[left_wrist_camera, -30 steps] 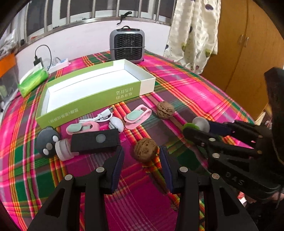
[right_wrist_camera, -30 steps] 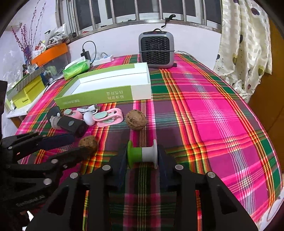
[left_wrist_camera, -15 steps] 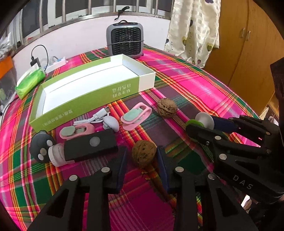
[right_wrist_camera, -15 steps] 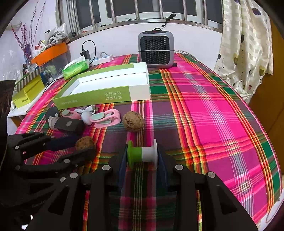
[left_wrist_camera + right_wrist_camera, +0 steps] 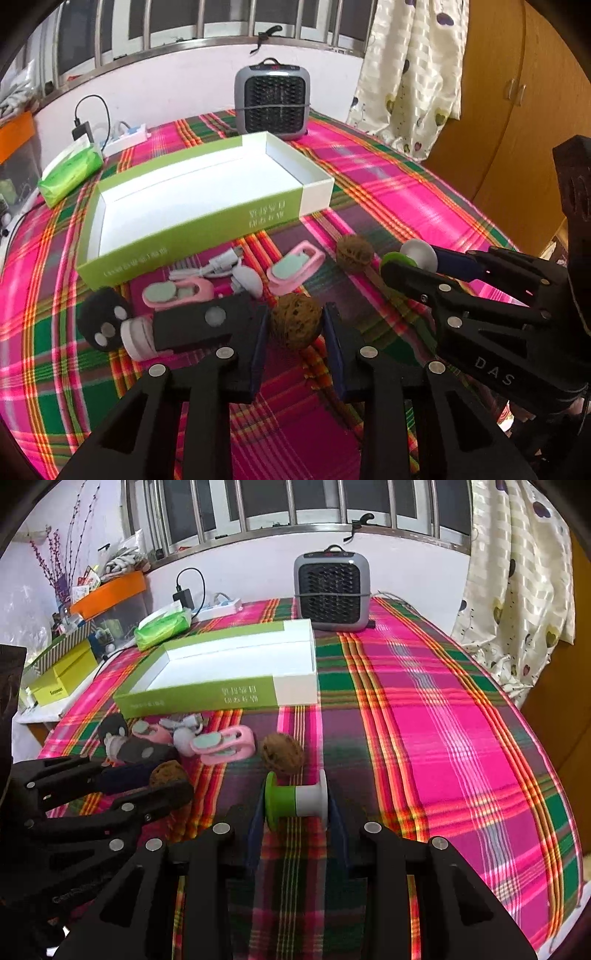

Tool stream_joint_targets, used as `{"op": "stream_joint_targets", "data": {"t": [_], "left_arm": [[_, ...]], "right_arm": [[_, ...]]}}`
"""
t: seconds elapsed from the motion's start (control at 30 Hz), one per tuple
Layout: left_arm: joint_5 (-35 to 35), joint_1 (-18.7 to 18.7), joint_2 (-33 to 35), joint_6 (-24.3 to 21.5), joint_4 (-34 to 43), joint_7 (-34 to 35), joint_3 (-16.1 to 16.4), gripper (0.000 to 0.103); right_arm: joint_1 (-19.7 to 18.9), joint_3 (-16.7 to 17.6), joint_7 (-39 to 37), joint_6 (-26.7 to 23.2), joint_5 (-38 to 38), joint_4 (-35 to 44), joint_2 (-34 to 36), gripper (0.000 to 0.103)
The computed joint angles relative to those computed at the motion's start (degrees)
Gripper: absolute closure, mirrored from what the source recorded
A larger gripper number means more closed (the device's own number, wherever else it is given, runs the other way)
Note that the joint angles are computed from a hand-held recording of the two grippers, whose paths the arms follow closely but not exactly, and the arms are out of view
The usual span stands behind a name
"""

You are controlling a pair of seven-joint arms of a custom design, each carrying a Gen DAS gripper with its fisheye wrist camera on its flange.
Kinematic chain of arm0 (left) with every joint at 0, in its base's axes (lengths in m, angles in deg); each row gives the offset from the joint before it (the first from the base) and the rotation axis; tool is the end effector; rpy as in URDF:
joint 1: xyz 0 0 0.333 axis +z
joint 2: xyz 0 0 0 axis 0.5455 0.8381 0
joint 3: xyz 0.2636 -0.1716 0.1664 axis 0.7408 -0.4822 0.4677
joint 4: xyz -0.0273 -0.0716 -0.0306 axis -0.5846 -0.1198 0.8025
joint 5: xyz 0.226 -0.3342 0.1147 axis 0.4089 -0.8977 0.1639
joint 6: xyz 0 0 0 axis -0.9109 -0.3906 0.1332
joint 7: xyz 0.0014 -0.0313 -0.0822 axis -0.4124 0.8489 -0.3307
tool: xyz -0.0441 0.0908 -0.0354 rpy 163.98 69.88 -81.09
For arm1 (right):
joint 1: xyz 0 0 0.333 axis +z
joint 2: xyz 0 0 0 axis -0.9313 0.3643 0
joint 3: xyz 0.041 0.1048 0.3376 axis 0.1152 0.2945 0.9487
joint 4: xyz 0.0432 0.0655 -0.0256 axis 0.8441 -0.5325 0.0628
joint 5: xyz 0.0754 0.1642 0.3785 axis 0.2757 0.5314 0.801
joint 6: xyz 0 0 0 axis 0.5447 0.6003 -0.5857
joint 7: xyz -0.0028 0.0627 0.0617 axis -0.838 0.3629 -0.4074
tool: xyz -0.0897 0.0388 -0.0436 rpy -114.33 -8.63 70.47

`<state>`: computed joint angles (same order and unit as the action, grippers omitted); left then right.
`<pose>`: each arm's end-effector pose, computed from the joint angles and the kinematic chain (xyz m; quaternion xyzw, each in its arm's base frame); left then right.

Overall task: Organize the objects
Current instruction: 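Carry the walnut and spool over the white box with both grippers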

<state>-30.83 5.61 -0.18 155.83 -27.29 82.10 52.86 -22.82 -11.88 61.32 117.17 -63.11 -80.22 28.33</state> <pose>0.7119 -0.5073 0.2481 -0.4464 0.8193 -0.3343 0.1333 0.6874 0.3133 0.2426 -0.6641 0.6383 -0.2343 0.3110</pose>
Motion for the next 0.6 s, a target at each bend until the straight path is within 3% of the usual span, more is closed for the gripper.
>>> {"op": "stream_joint_targets", "data": {"t": [0.1, 0.2, 0.4, 0.6], "left_arm": [[-0.1, 0.2, -0.3, 0.6, 0.1, -0.3, 0.0, 0.076], [-1.8, 2.5, 0.3, 0.3, 1.1, 2.1, -3.6, 0.076], [-1.9, 0.9, 1.5, -0.3, 5.2, 0.2, 0.0, 0.076], [-2.1, 0.1, 5.6, -3.8, 13.6, -1.0, 1.9, 0.076]], "right_arm": [[-1.0, 0.9, -0.7, 0.6, -0.2, 1.0, -0.1, 0.069], [-1.9, 1.5, -1.5, 0.4, -0.3, 2.5, 0.1, 0.069], [-3.6, 2.4, -3.0, 0.0, -1.5, 6.6, 1.4, 0.069], [-7.4, 5.7, -4.3, -2.2, -3.3, 12.6, 3.5, 0.069]]}}
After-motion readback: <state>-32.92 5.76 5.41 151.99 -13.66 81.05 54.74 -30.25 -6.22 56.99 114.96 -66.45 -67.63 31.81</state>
